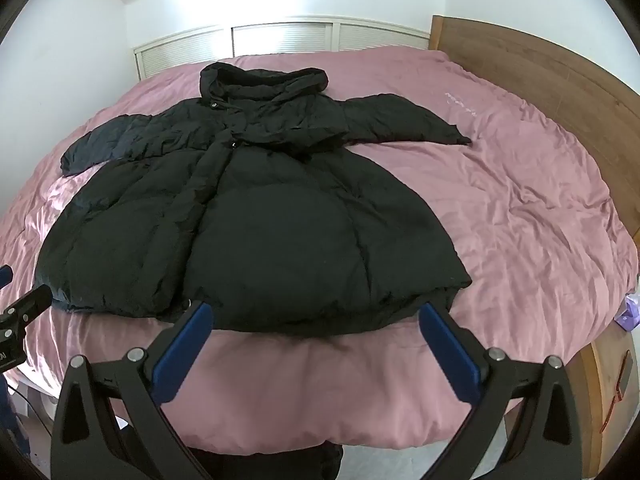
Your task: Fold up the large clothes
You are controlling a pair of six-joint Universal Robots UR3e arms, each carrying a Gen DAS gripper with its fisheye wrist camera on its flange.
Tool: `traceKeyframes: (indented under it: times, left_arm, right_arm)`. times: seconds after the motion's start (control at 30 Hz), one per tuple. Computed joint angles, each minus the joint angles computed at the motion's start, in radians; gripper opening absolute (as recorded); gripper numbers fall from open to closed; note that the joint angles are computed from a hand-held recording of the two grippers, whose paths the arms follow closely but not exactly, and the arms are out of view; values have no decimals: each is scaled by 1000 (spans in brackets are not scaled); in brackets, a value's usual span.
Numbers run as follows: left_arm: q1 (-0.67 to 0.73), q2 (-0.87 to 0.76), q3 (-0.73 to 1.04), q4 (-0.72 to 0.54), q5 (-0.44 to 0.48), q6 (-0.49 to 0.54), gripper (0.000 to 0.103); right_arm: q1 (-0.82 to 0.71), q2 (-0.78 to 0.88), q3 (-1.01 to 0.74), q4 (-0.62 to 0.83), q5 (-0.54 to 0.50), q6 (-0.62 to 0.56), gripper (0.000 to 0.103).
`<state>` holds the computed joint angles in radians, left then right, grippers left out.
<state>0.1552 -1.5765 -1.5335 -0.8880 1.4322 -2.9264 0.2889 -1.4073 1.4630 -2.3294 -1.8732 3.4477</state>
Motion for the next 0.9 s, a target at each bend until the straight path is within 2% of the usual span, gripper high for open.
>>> traceKeyframes:
  times: [0.37, 0.6, 0.9]
  left_arm:
    - [11, 13, -19, 7, -13, 4, 102]
    - [7, 35, -53, 56, -18, 4, 102]
    - [22, 20, -38, 26, -58, 36, 102]
  right_arm:
    - [7, -10, 2, 5, -8, 4, 103]
    - [7, -9, 2, 4, -6, 0, 103]
    - [8, -13, -2, 9, 0, -4, 103]
